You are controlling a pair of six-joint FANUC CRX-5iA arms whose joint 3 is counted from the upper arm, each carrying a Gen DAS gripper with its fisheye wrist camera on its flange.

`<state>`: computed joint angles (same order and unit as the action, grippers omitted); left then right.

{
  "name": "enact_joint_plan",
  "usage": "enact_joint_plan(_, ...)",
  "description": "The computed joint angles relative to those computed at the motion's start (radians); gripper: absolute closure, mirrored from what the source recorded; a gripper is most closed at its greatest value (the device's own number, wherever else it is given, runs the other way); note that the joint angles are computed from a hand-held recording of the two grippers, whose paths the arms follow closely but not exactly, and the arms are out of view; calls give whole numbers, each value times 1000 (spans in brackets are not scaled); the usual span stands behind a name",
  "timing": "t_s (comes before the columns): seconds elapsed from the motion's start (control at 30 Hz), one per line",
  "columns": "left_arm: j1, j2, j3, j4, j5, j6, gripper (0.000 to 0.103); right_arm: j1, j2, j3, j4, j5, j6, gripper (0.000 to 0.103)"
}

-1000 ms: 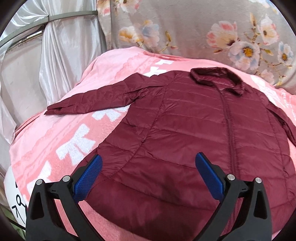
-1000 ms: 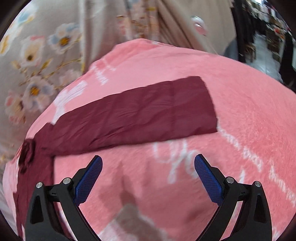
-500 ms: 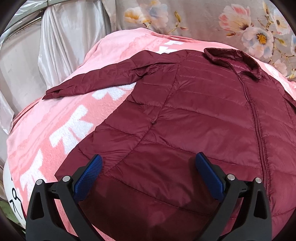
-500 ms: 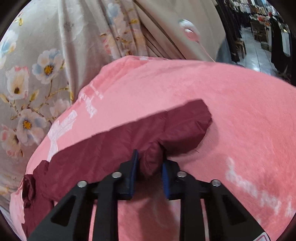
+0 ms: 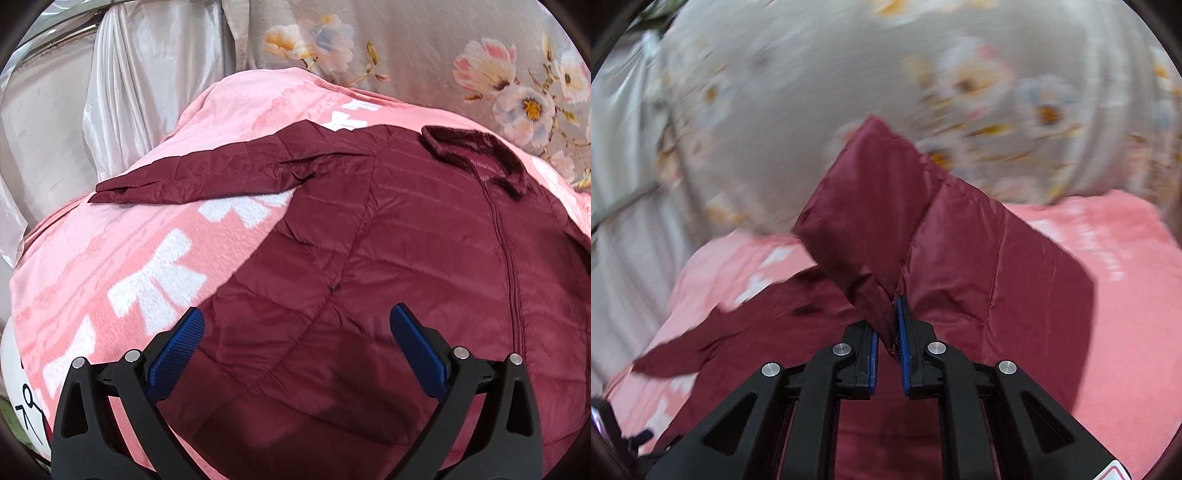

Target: Fold large clothes

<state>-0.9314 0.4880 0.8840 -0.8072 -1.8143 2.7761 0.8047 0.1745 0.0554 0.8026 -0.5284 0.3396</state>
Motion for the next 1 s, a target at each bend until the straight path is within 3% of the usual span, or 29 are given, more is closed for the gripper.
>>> enact_joint_plan(0.2, 49, -82, -101, 63, 105, 40, 5, 109, 228, 336, -386, -143, 445, 94)
enact_joint_plan(0.3, 88, -123, -160, 126, 192, 65, 5, 134, 296, 435, -506, -213, 568, 93)
enact_joint_plan(0.4, 125, -132, -176, 175, 256, 67, 5, 153, 317, 454, -533, -250, 620, 85)
enact_joint_plan(0.47, 152, -136, -188, 220, 316, 66, 5, 161, 294, 414, -508, -232, 602, 65)
enact_joint_plan(0.5, 169, -138, -197, 251, 346, 62, 5, 164, 261, 356, -480, -194, 566, 59)
enact_joint_plan(0.57, 222, -157, -251, 356, 479, 61, 5, 160, 208, 276, -434, -137, 496, 47)
enact_joint_plan(0.77, 323, -124, -320, 601, 723, 46, 5, 100, 69, 66, -283, -81, 229, 45)
enact_joint_plan(0.9, 319, -38, -208, 584, 651, 66, 7, 25, 13, -32, -251, -94, 57, 45)
enact_joint_plan(0.97, 310, -18, -166, 550, 615, 69, 25, -13, 3, -48, -302, -94, 17, 45)
enact_joint_plan(1.0, 311, -10, -149, 548, 600, 49, 57, -34, 4, -45, -342, -96, 11, 45)
